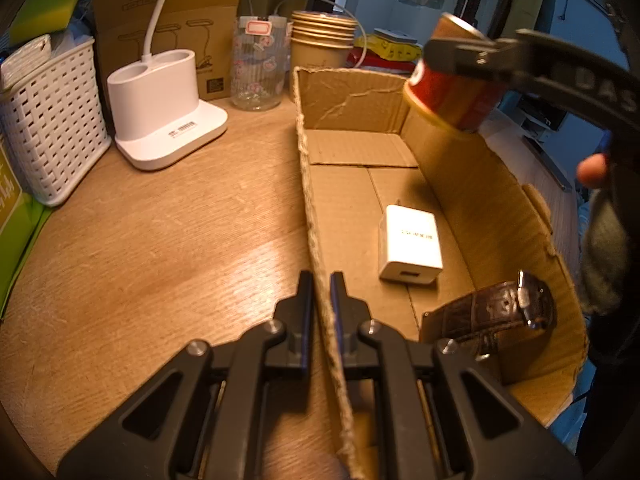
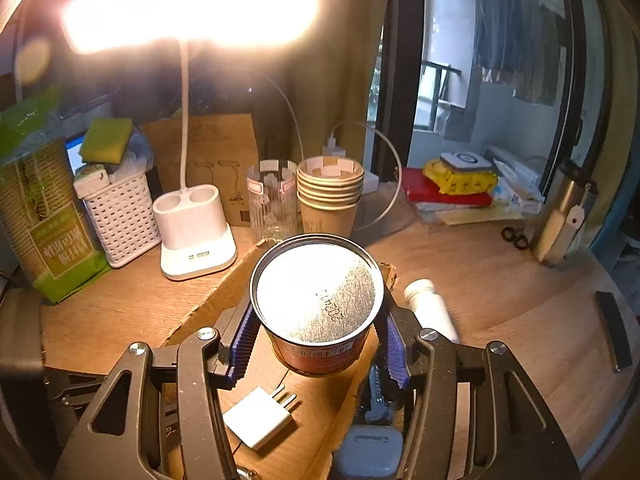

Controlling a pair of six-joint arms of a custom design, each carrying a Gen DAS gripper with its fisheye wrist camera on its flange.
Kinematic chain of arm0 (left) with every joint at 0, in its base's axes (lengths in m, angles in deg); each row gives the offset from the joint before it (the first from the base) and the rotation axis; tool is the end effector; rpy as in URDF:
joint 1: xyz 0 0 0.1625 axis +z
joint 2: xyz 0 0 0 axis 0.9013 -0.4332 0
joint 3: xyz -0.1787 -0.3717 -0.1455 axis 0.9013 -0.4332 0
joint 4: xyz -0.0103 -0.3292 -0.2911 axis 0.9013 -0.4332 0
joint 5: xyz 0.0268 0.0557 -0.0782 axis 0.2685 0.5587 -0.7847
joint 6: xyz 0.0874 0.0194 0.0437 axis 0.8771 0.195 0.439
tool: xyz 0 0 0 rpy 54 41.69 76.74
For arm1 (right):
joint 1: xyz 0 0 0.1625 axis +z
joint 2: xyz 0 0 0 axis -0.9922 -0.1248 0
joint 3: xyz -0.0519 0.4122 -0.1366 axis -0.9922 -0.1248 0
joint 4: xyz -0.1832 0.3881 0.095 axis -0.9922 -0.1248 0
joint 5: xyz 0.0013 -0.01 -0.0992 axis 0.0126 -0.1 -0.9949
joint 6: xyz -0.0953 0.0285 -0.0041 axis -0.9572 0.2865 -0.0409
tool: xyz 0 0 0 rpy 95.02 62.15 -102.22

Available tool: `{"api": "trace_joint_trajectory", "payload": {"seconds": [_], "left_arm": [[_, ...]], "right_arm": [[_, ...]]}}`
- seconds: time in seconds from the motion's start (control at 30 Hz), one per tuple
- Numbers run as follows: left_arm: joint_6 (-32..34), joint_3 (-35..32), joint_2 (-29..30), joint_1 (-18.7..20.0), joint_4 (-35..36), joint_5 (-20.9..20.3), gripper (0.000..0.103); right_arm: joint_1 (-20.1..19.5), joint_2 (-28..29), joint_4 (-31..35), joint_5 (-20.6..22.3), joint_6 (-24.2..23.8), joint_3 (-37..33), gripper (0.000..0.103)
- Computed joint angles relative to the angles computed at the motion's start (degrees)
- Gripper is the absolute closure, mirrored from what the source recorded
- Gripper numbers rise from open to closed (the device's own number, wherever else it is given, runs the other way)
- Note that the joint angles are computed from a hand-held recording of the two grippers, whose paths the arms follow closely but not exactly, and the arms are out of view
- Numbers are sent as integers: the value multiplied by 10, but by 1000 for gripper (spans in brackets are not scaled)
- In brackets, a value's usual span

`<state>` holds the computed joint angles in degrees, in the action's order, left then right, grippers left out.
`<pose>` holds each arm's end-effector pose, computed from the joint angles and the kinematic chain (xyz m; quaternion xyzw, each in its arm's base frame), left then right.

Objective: Organize rigid objects
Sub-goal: 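Lift the red tin can and lower it into the box with the right gripper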

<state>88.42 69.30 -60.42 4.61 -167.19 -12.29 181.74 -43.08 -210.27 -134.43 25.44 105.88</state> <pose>-0.0810 -0.7308 0.0924 0.1903 0.9102 -0.2702 0.2497 0.2216 -0.7778 0.0475 0.3113 -0.8328 0.3654 0.2759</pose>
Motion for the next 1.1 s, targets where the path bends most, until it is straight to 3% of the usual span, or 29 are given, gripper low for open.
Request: {"api": "trace_joint_trajectory", "payload": {"seconds": [0.4,0.6,0.93,1.1], "left_arm": [[0,0,0,0,-1,0,94],[0,3,1,-1,-3,0,94],[-1,4,1,-2,-4,0,94],[-2,4,1,-2,-4,0,94]], "right_arm": [[-3,27,102,-56,17,-63,46],[0,38,108,-77,-18,-69,46],[-6,22,104,-51,-3,-48,45],[-6,15,105,-42,-11,-36,37]]}}
